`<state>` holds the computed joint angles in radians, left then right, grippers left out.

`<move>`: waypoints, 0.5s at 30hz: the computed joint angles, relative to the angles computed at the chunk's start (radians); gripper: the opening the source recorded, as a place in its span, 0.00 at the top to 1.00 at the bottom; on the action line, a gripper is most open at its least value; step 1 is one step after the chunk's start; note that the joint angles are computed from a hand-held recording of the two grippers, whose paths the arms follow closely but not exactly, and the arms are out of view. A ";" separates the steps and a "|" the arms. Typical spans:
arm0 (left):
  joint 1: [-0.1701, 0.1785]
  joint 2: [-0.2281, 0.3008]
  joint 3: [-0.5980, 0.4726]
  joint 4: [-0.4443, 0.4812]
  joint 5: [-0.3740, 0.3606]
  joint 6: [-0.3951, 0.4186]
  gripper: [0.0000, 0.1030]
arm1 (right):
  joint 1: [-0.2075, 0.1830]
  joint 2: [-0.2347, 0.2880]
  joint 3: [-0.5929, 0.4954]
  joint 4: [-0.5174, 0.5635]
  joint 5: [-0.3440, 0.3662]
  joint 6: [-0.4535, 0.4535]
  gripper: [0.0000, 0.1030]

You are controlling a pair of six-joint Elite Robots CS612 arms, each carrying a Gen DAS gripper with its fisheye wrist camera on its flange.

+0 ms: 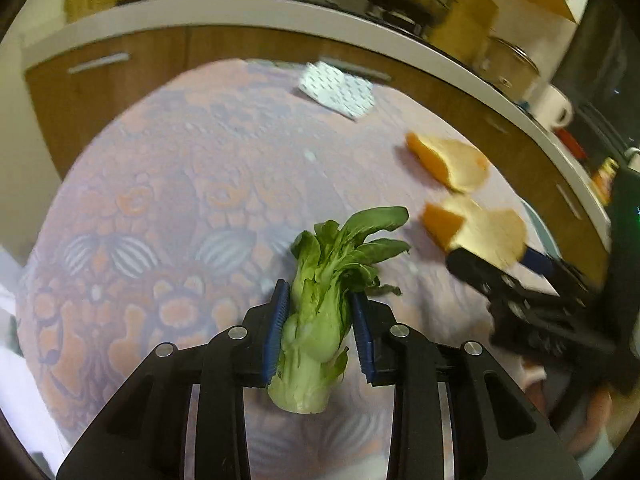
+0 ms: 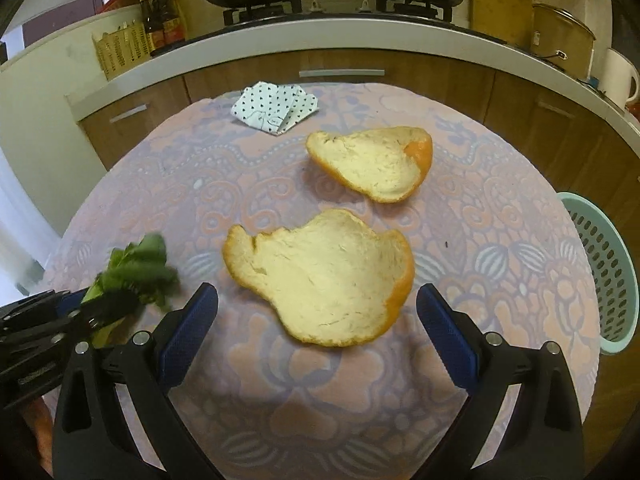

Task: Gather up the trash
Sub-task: 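Grasp an orange peel with the right tool while the left tool holds the bok choy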

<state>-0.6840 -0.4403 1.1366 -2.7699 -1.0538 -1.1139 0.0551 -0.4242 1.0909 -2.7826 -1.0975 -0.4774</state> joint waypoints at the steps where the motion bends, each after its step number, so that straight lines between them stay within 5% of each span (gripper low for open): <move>1: 0.000 0.005 -0.016 0.023 0.015 -0.005 0.72 | 0.002 0.001 -0.004 0.011 -0.004 0.000 0.08; 6: -0.015 0.028 -0.073 0.130 0.140 -0.045 0.72 | 0.017 0.010 -0.020 0.015 -0.091 0.023 0.10; 9: -0.015 0.027 -0.068 0.124 0.149 -0.068 0.72 | 0.019 0.016 -0.032 0.020 -0.094 0.035 0.13; 15: -0.018 0.024 -0.068 0.142 0.152 -0.071 0.72 | 0.032 0.020 -0.032 -0.008 -0.121 0.002 0.47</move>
